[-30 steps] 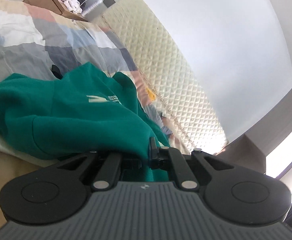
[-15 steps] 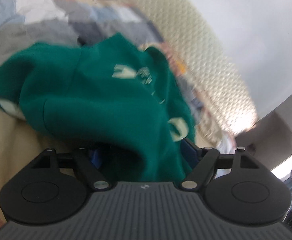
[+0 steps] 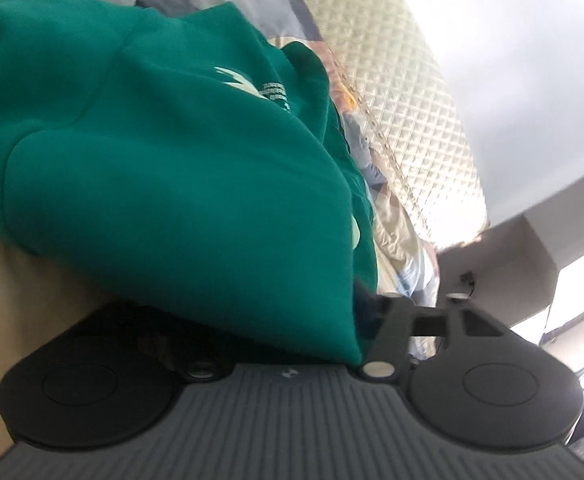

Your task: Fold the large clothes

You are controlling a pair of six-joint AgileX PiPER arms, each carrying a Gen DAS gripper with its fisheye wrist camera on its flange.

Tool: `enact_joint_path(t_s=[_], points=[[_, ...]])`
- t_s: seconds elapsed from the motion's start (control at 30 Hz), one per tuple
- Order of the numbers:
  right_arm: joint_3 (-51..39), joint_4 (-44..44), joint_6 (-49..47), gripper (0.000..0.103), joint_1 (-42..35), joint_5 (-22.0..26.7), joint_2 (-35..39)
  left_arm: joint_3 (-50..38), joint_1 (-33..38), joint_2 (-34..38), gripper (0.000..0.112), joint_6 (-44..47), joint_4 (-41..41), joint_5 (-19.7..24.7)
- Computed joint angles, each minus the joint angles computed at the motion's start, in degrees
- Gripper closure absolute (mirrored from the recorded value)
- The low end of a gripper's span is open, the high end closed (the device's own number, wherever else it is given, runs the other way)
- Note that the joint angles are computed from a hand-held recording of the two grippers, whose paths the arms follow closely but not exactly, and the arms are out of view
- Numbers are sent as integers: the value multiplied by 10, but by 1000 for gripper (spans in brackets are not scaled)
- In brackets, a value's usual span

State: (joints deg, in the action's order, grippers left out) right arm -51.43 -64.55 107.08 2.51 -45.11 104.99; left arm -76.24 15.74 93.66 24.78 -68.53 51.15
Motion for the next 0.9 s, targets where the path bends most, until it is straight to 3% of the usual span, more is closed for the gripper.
enact_joint_path(t_s=[0.07,0.17,0.33,0.43,0.5,0.63,0.7,0.8,0.9], points=[[-3,-17,-12,75,12,27,-13,2,-3,-7,85,3,14,-10],[15,18,-96,86,43,86,-58,28,4,-37,97,28,-13,-40],[120,271,-378,89,81,80,-167,84,34,-103,102,177,-150,-43],[190,429,-548,89,120,16,-224,109,59,-147,103,238,-199,0],[217,480,-606,89,141,5,-268,114,78,-170,103,256,-221,28],[234,515,-706,89,178,44,-381,65,123,-188,103,204,-223,69],[210,565,-781,89,222,109,-435,24,144,-197,103,168,-205,85],[134,639,-885,89,267,224,-491,-118,198,-171,103,62,-173,163],[16,708,-978,89,284,331,-502,-290,227,-134,103,-32,-169,173]])
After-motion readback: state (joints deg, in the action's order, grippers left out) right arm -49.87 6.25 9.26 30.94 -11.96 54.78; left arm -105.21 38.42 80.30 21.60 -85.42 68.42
